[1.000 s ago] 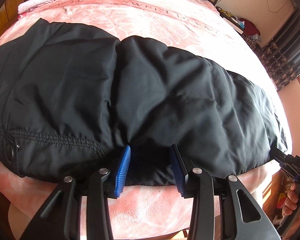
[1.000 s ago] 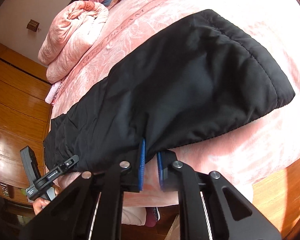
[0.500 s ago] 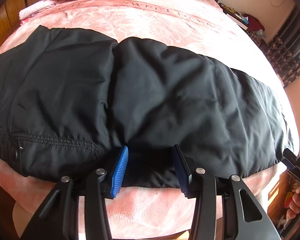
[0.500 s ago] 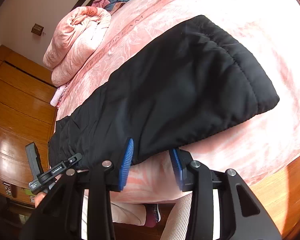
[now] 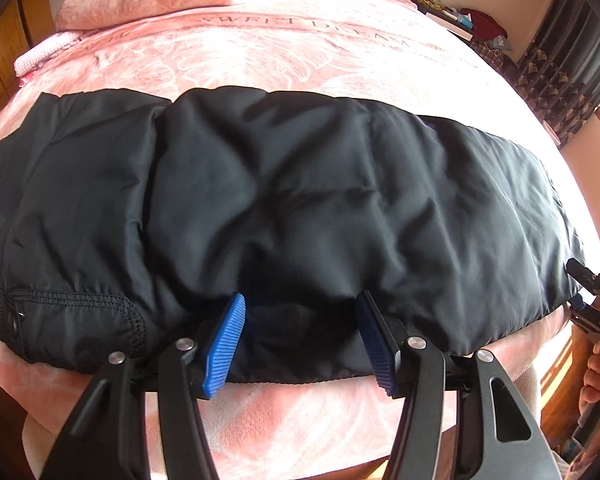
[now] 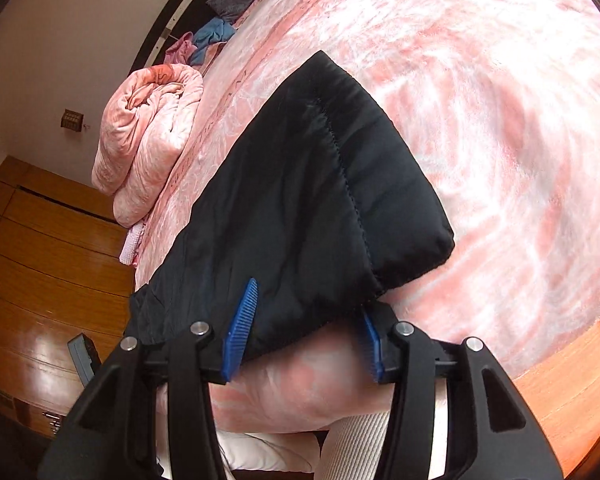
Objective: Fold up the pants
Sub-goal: 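Grasp the leg end with the right gripper and fold it toward the waistband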
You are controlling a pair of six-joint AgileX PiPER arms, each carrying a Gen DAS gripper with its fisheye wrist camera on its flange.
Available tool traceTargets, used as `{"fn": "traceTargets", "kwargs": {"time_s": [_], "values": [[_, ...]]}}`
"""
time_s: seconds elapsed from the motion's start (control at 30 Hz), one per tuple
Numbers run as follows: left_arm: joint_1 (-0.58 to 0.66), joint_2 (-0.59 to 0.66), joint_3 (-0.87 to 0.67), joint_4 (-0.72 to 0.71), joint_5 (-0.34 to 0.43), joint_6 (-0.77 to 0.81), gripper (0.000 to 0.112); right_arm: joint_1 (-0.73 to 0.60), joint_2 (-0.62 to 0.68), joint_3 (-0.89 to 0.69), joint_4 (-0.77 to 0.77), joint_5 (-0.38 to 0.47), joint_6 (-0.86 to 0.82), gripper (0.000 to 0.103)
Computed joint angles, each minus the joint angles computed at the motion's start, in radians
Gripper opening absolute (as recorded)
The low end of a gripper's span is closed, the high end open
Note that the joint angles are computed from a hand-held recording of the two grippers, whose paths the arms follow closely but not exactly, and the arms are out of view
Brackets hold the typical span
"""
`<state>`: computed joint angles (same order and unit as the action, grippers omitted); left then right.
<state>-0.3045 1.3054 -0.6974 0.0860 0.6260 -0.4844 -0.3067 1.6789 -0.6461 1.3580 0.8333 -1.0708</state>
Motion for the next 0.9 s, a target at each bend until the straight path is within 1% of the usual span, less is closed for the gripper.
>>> {"fn": "traceTargets", "kwargs": {"time_s": [0.07,0.1,0.13,0.17,0.2,0.23,0.33,0.43,0.5,0.6,0.67,0.7,0.73,0.77,0.8,0.83,0.9], "values": [[0.007,0.019,-0.01,0.002,-0.006,-0.001,0.058,0.012,0.035,-0.021,0.033,-0.003,-0.026,0.048],[0.004,0.03,-0.015,0.012,-0.009,-0.012,0.059,0.019,0.044,-0.03,0.046,-0.006,-0.04,0.043],[-0.002,0.042,-0.023,0.027,-0.01,-0.028,0.059,0.029,0.048,-0.038,0.054,-0.012,-0.048,0.031],[-0.006,0.053,-0.029,0.041,-0.013,-0.043,0.06,0.032,0.054,-0.047,0.065,-0.008,-0.059,0.025],[-0.016,0.059,-0.028,0.057,-0.017,-0.065,0.061,0.044,0.056,-0.053,0.091,0.001,-0.064,0.014],[-0.021,0.069,-0.037,0.064,-0.015,-0.075,0.061,0.052,0.049,-0.059,0.106,0.01,-0.062,0.01],[-0.042,0.076,-0.039,0.086,-0.013,-0.113,0.061,0.046,-0.007,-0.088,0.068,0.027,-0.019,0.006],[-0.086,0.097,-0.081,0.099,-0.001,-0.152,0.061,0.028,-0.075,-0.132,0.007,0.049,0.041,0.005],[-0.109,0.114,-0.116,0.072,-0.006,-0.142,0.061,-0.002,-0.121,-0.158,-0.037,0.051,0.07,0.005],[-0.135,0.148,-0.16,-0.011,-0.041,-0.066,0.063,-0.112,-0.14,-0.186,-0.072,0.088,0.071,0.005],[-0.183,0.194,-0.192,0.005,-0.049,-0.085,0.063,-0.172,-0.113,-0.2,-0.118,0.06,0.084,0.005],[-0.201,0.225,-0.206,0.006,-0.05,-0.085,0.063,-0.191,-0.073,-0.212,-0.152,0.045,0.099,0.005],[-0.226,0.254,-0.215,0.043,-0.055,-0.122,0.063,-0.197,-0.025,-0.226,-0.192,0.025,0.122,0.005],[-0.251,0.269,-0.215,0.12,-0.059,-0.187,0.065,-0.196,0.027,-0.234,-0.219,0.008,0.13,0.005],[-0.277,0.278,-0.218,0.187,-0.055,-0.246,0.065,-0.192,0.061,-0.227,-0.232,-0.018,0.118,0.007],[-0.294,0.278,-0.216,0.219,-0.053,-0.276,0.065,-0.194,0.074,-0.206,-0.222,-0.033,0.085,0.007],[-0.284,0.259,-0.204,0.186,-0.063,-0.246,0.066,-0.201,0.067,-0.181,-0.188,-0.041,0.045,0.007]]}}
